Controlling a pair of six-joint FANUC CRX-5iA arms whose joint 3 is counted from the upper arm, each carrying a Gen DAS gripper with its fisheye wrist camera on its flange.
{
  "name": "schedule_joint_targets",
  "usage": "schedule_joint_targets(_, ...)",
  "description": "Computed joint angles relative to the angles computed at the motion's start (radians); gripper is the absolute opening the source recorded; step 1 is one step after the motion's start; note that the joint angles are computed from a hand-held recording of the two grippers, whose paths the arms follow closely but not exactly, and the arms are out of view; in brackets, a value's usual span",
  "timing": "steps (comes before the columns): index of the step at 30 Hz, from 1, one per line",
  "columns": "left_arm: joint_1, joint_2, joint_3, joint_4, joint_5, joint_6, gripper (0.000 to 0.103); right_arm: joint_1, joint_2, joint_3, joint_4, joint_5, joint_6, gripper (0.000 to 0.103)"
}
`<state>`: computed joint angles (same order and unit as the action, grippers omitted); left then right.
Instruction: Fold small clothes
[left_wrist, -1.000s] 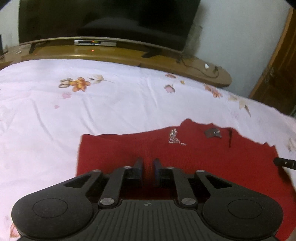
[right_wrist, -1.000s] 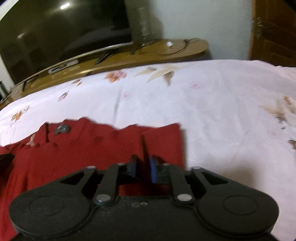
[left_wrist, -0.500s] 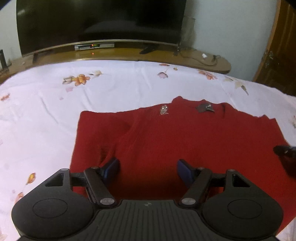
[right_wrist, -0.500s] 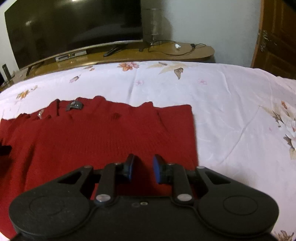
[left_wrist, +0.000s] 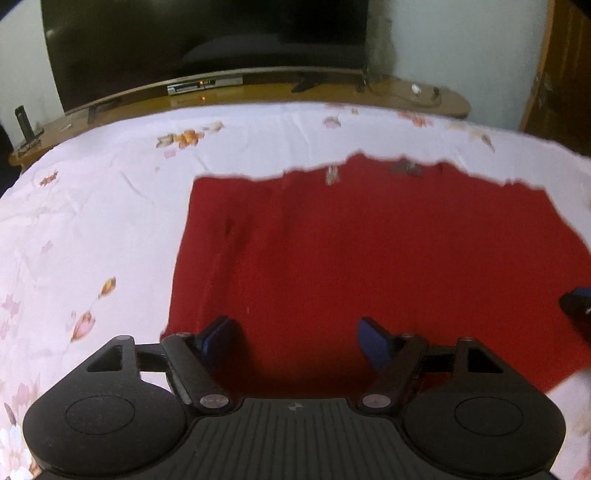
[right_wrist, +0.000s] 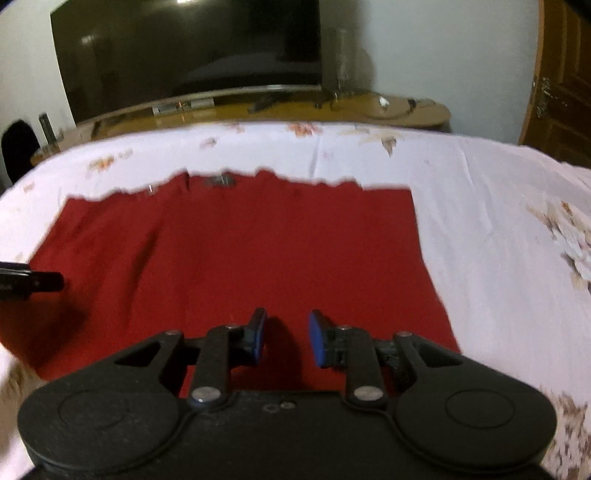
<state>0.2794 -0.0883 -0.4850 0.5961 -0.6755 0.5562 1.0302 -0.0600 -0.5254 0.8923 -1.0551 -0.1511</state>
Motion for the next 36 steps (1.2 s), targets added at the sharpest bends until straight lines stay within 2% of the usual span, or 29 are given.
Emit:
schedule_joint_targets(3, -0.003, -0.017, -0.036, 0.014, 0.037, -0.043, 0.075, 0.009, 0.005, -0.008, -0.026, -0.017, 0.002, 0.025)
schedule_joint_targets(8, 0.011, -0.027, -0.023, 0.025, 0.002, -0.04, 0.075, 0.031, -0.01, -0.001, -0.023, -0.04, -0.04, 0.028)
schedule_joint_targets(9, 0.014, -0.03, -0.022, 0.035, -0.003, -0.046, 0.078, 0.037, -0.012, 0.001, -0.016, -0.047, -0.047, 0.028)
schedule_joint_targets(10, 0.019, -0.032, -0.017, 0.032, -0.009, -0.037, 0.091, 0.042, -0.012, 0.005, -0.009, -0.051, -0.052, 0.03)
schedule_joint_targets(12, 0.04, -0.032, -0.013, 0.066, -0.029, -0.034, 0.102, 0.047, -0.011, 0.015, 0.001, -0.053, -0.059, 0.032)
schedule_joint_targets(14, 0.063, -0.024, -0.007, 0.119, -0.049, -0.052, 0.102, 0.05, -0.004, 0.029, 0.008, -0.056, -0.06, 0.033)
schedule_joint_targets(20, 0.106, 0.05, 0.074, 0.097, -0.078, 0.009, 0.102, 0.043, 0.03, 0.073, 0.019, -0.035, -0.06, 0.035)
schedule_joint_targets(29, 0.151, 0.179, 0.139, 0.211, -0.24, 0.022, 0.102, 0.012, 0.086, 0.124, 0.046, 0.043, -0.067, 0.038)
schedule_joint_targets(34, 0.158, 0.244, 0.161, 0.263, -0.296, 0.051, 0.102, -0.004, 0.097, 0.128, 0.059, 0.092, -0.058, 0.038)
schedule_joint_targets(36, 0.148, 0.259, 0.161, 0.268, -0.291, 0.06, 0.102, -0.015, 0.097, 0.125, 0.061, 0.116, -0.053, 0.038)
